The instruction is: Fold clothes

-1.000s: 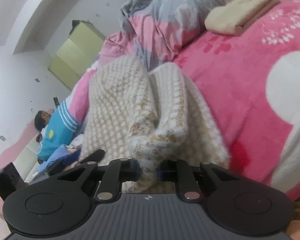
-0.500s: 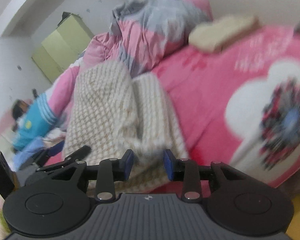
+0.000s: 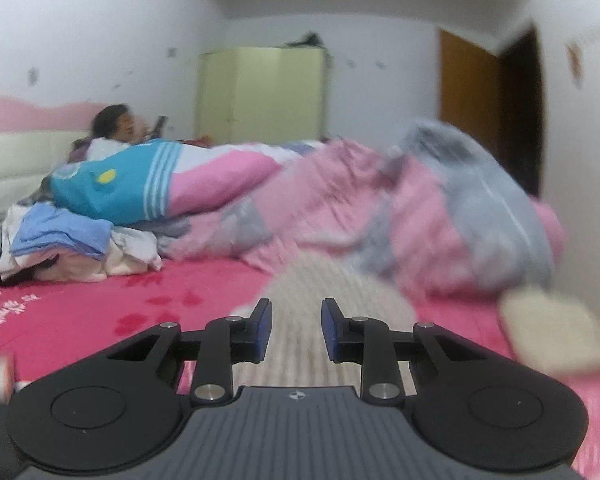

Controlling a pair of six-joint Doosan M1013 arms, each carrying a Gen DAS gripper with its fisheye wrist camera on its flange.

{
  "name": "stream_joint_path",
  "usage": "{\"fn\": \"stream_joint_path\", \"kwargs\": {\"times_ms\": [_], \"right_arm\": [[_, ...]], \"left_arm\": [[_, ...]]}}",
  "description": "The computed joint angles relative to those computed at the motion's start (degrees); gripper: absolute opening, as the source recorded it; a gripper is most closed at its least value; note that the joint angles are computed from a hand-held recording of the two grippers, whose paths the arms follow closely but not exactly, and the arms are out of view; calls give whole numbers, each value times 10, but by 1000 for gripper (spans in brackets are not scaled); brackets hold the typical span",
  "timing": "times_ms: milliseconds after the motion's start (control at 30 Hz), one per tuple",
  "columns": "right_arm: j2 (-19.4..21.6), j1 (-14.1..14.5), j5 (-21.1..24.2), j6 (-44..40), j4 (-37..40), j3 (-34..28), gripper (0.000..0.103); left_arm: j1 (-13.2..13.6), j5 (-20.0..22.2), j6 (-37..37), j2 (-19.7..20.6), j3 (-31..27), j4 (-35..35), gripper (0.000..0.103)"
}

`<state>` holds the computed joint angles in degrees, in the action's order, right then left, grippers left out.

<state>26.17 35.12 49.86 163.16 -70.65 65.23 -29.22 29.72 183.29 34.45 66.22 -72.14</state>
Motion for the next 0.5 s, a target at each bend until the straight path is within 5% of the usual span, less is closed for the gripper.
{"fn": "stream_joint_path", "kwargs": {"times_ms": [133,267,333,500], "right_arm": [[37,-40,-43,-91,93,-65,28],[79,-85,21,-200,290,-88,25],[70,-95,-9,-148,304,-55,25],[87,-89,60,-229,332,-118,25]], "left_arm": [[1,3,37,1,4,-30,82],[6,31,10,11,-9,-14,82],[8,37,30,12,-7,-29,82],[10,41,87,10,4,-76,82]]}}
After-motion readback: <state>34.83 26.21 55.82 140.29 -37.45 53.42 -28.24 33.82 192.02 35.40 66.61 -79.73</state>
